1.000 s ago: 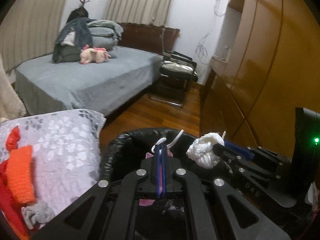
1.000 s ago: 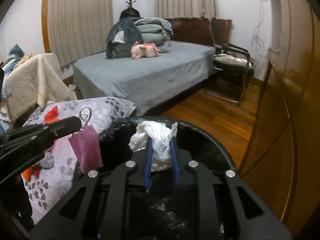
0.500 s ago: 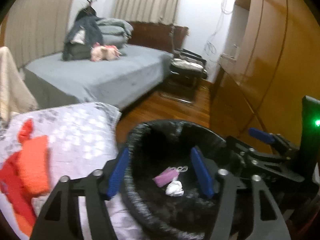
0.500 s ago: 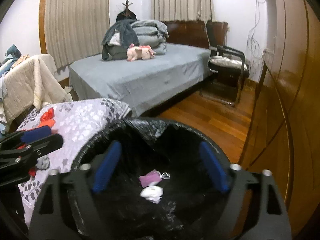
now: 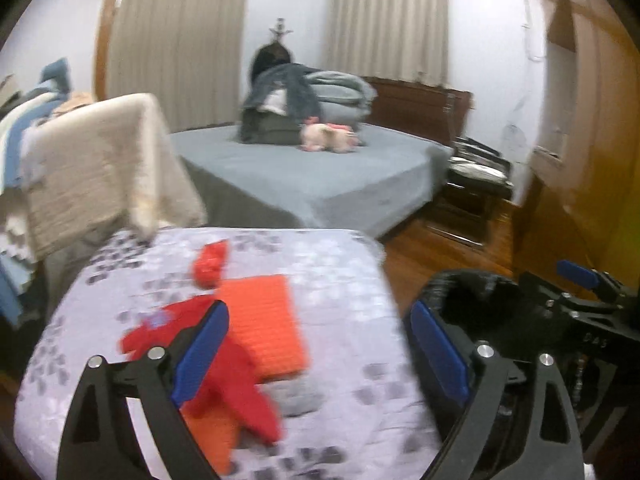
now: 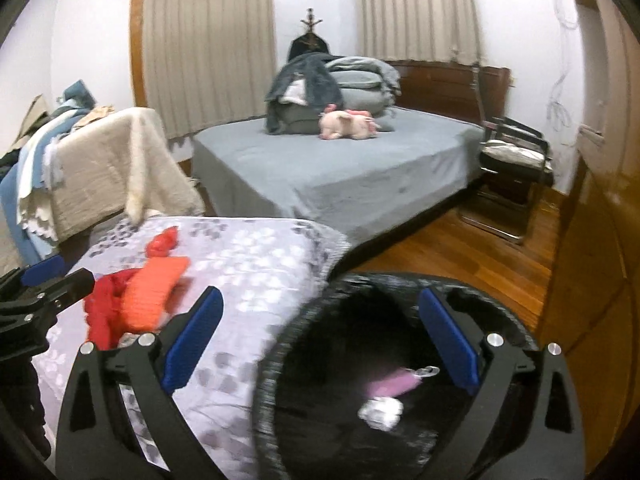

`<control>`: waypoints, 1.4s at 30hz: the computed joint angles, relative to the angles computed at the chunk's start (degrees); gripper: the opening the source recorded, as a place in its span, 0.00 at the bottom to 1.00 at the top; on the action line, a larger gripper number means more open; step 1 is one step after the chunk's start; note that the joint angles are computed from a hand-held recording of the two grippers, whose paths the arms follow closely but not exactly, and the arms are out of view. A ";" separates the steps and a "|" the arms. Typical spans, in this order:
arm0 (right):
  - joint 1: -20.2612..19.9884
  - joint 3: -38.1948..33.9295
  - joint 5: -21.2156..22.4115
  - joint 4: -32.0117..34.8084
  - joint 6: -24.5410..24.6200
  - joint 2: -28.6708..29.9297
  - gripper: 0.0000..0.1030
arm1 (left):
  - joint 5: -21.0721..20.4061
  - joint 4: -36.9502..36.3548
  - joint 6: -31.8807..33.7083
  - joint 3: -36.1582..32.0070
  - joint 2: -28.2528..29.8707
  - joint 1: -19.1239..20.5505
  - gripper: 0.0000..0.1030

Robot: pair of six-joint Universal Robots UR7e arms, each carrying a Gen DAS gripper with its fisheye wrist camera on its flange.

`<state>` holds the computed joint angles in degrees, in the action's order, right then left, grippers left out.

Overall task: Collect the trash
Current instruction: 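Return the left gripper to the pile and grasp the red glove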

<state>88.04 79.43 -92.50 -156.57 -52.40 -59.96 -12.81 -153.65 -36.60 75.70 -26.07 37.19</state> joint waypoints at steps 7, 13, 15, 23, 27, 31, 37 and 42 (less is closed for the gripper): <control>2.14 2.32 1.19 -0.58 -0.83 1.46 0.93 | 2.18 22.48 -24.40 7.43 -7.78 1.17 0.77; 3.37 3.18 0.44 -1.46 -1.64 3.32 0.93 | -0.52 20.53 -23.29 8.19 -7.74 3.33 0.65; 3.44 3.43 0.19 -1.71 -2.00 3.68 0.93 | -1.18 19.65 -22.89 8.19 -7.37 3.95 0.62; 3.79 3.07 -1.18 -1.65 -2.77 5.24 0.93 | -4.54 9.58 -15.61 8.85 -6.53 5.92 0.15; 4.11 3.35 -0.98 -1.58 -2.88 5.76 0.93 | -4.08 7.26 -14.38 10.21 -7.28 5.55 0.06; 4.57 3.81 -0.18 -1.31 -2.75 6.26 0.93 | -2.71 7.63 -16.68 12.40 -9.00 4.52 0.05; 5.35 4.55 0.46 -0.93 -2.85 7.39 0.91 | -0.49 14.26 -25.27 16.77 -13.08 2.91 0.05; 5.86 4.90 -0.98 0.24 -2.81 8.85 0.80 | -0.18 21.20 -32.09 18.66 -15.43 3.18 0.05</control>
